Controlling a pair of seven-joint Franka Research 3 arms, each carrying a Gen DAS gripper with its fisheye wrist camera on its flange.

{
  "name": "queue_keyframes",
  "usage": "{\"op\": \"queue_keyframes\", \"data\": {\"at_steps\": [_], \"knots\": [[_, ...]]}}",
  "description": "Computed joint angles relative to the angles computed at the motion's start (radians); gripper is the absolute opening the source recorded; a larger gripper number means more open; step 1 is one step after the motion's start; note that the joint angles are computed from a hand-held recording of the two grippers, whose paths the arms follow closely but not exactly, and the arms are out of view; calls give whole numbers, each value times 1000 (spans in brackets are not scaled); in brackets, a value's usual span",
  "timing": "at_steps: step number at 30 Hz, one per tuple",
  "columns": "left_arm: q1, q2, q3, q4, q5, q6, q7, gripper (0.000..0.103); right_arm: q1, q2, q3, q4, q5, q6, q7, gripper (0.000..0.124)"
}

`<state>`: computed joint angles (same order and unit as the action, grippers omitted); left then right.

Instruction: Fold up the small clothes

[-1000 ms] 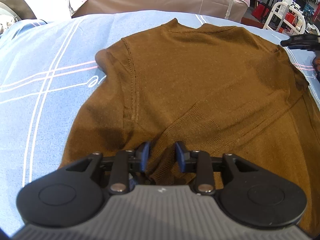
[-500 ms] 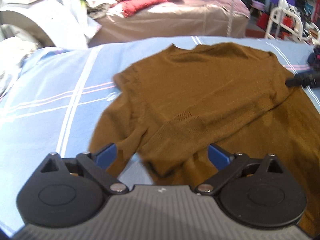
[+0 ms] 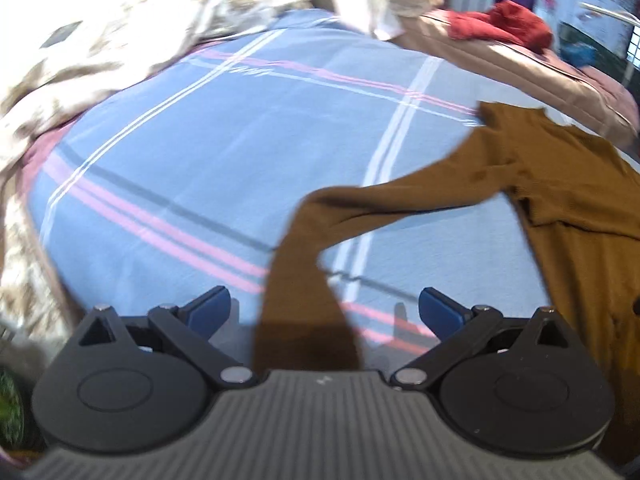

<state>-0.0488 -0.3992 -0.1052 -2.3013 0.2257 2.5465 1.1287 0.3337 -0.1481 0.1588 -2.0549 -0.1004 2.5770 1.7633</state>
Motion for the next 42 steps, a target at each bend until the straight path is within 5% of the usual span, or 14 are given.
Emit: {"op": "queue_keyframes", "data": {"at_steps": [3, 10, 12, 14, 15, 16, 21, 26, 28, 32, 37, 40, 42], "knots": [[43, -38, -3, -48, 44, 10, -56, 102, 3, 0, 17, 0, -31, -43, 53, 103], [32, -37, 17, -68, 19, 18, -22, 100, 5, -37, 18, -20, -14, -117, 173, 103], [17, -17, 15, -53, 16, 7, 12, 80, 6, -45, 15, -29, 12, -117, 187, 103], [-26, -5, 44, -50, -52, 24, 76, 34, 6, -48, 16, -37, 23, -110, 203, 103], [-28, -2, 41, -47, -64, 29, 79, 25, 5, -49, 15, -40, 27, -109, 207, 103], [-15, 1, 24, -38, -47, 26, 65, 4, 4, -49, 15, -40, 30, -110, 211, 103], [45, -12, 13, 4, -9, 112, -19, 5, -2, -66, 13, -57, 34, -92, 224, 103], [205, -19, -69, 133, 219, 152, -226, 5, -19, -98, 11, -91, 48, -61, 252, 103], [210, -4, -79, 196, 271, 134, -247, 5, -26, -113, 10, -107, 59, -46, 262, 103], [34, 74, -1, 281, 97, 172, -85, 5, -42, -139, 11, -134, 69, -23, 272, 103], [-177, 275, -11, 424, -206, 204, 221, 5, -80, -174, 17, -163, 45, -24, 306, 103], [-233, 437, -85, 571, -360, 167, 396, 6, -125, -213, 33, -183, -10, -50, 360, 103], [-249, 530, -148, 662, -389, 100, 473, 16, -162, -245, 46, -200, -61, -81, 403, 103]]}}
